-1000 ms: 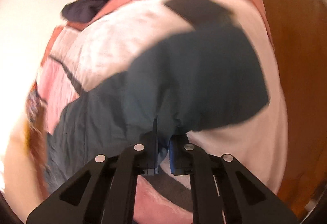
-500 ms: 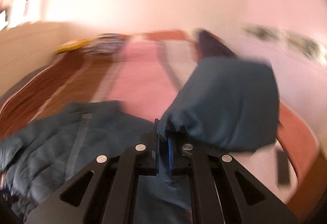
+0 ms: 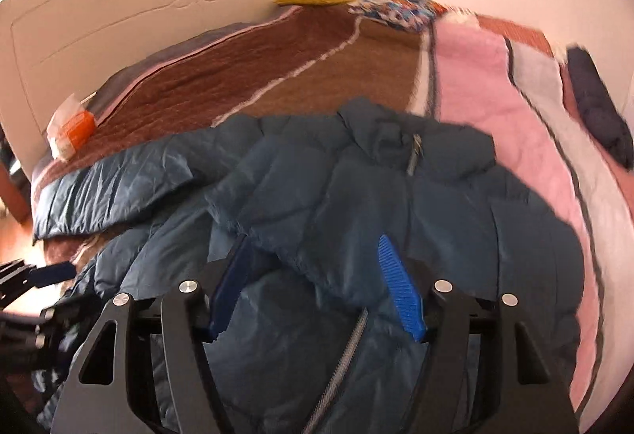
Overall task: Fold large clothes
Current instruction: 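Carry the sleeve across the jacket front with the right gripper, release, then move the left gripper to the other sleeve and close on it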
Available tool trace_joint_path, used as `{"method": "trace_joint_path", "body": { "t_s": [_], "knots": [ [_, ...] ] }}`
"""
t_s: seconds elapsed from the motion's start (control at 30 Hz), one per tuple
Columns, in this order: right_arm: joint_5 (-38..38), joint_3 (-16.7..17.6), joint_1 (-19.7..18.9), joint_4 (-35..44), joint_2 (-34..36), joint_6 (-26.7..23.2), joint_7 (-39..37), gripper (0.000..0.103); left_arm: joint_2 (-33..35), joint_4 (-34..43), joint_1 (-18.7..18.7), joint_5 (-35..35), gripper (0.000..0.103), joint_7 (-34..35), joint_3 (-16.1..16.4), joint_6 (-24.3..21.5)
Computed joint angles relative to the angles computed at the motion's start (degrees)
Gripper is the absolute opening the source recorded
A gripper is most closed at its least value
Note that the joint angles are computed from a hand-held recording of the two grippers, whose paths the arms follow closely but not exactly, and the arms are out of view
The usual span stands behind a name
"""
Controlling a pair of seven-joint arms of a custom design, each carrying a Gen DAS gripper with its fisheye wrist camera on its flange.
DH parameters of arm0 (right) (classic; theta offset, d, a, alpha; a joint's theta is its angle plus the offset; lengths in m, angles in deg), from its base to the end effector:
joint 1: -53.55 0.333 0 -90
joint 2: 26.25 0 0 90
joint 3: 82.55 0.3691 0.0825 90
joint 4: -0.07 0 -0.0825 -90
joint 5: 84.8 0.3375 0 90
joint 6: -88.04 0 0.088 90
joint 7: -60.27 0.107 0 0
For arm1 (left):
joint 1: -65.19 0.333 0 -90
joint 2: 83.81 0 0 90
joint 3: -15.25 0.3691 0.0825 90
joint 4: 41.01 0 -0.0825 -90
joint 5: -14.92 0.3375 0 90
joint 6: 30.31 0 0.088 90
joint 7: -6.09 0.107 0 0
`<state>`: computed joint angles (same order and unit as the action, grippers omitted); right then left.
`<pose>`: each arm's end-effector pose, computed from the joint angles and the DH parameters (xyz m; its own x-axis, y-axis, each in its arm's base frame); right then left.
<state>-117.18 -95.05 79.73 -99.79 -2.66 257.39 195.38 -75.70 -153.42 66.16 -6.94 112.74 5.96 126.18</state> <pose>0.6461 0.2218 0.5033 0.0304 -0.9993 -0.0207 -0.6547 -0.0042 -0.7558 0.5952 -0.0668 0.5499 -0.1817 -0.9672 0.1776 -0.7989 0.0399 -0.6001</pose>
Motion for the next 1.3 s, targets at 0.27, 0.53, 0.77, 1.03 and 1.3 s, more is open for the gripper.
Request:
{"method": "trace_joint_path", "body": {
  "t_s": [0.27,0.53,0.77,1.03,1.3],
  "knots": [
    [-10.6,-7.3,5.0,-12.7,-6.4,-0.6,19.3,0.065,8.0,13.7,-0.8,-0.6,0.068,1.0,-2.2,-3.3],
    [-19.8,-6.3,4.2,-18.4,-8.1,-2.0,32.6,0.065,21.7,33.2,-6.5,13.5,0.064,-13.6,0.8,-13.1],
    [-21.8,-1.3,-1.0,-18.7,-7.4,-1.1,34.3,0.067,24.7,36.8,-6.5,15.3,0.012,-16.3,-0.9,-16.5],
    [-25.1,1.1,-4.0,-19.2,-7.3,0.3,37.9,0.071,25.4,38.0,-7.6,18.7,0.02,-19.9,0.5,-17.1],
    [-27.4,1.7,-4.6,-19.3,-7.1,0.3,39.7,0.076,17.2,25.2,-2.5,14.1,0.064,-19.4,-2.1,-8.4]
  ]
}}
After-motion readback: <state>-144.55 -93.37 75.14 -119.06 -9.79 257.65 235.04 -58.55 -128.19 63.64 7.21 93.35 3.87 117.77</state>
